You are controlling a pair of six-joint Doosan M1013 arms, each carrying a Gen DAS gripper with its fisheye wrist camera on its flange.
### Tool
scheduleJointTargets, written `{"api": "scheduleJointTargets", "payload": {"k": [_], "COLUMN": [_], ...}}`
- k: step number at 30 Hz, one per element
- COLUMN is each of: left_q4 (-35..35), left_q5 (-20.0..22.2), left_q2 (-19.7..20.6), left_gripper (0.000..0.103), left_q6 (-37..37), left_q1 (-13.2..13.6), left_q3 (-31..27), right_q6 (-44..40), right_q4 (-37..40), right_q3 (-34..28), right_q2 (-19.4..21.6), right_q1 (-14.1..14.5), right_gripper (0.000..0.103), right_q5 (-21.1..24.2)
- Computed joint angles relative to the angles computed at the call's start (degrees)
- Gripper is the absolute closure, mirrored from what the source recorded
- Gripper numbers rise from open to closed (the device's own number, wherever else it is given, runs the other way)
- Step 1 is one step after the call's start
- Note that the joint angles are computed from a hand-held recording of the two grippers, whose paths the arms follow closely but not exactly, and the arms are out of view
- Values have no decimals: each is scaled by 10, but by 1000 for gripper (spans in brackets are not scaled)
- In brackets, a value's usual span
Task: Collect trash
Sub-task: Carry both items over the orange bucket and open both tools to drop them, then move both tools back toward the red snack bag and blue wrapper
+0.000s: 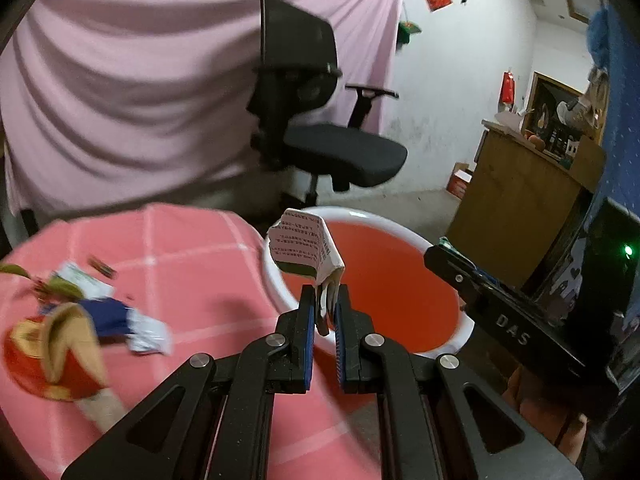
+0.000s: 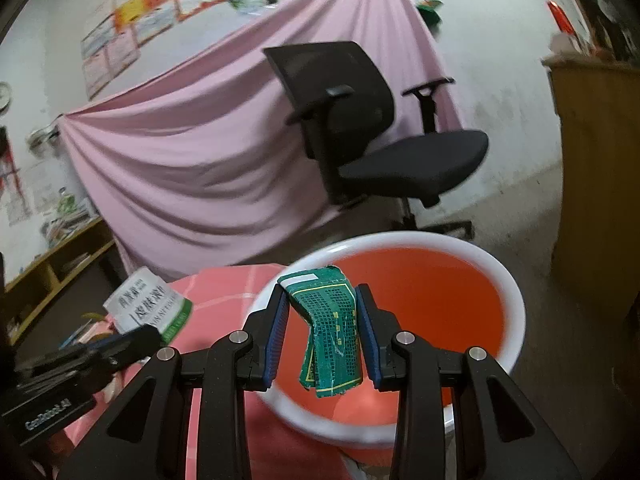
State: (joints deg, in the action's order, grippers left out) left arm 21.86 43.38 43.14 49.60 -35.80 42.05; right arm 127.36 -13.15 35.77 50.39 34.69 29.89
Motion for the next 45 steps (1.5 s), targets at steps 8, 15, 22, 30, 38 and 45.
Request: {"api": "scheduleJointTargets", "payload": {"k": [8, 15, 22, 30, 38, 45], "left_q4": [-76, -86, 2, 177, 405, 587], "left_q5": [86, 113, 54, 9, 31, 102], "left_q2": [53, 54, 13, -41, -104, -152], "left_gripper": [96, 87, 67, 53, 22, 2], "left_q6": [42, 25, -57, -190, -392, -561], "left_q1": [6, 9, 1, -16, -31, -42], "left_q3": [-95, -100, -23, 71, 178, 271], "right_q6": [-19, -27, -12, 66, 139, 145], "right_q4": [102, 123, 84, -20, -131, -184], "right_q3": [-15, -9, -4, 35, 14, -13], "right_q2": [10, 7, 2, -20, -16, -3], "right_q1": [-18, -21, -17, -7, 13, 33], "right_gripper": [69, 64, 62, 48, 19, 0], "right_q5": [64, 70, 57, -19, -53, -90]}}
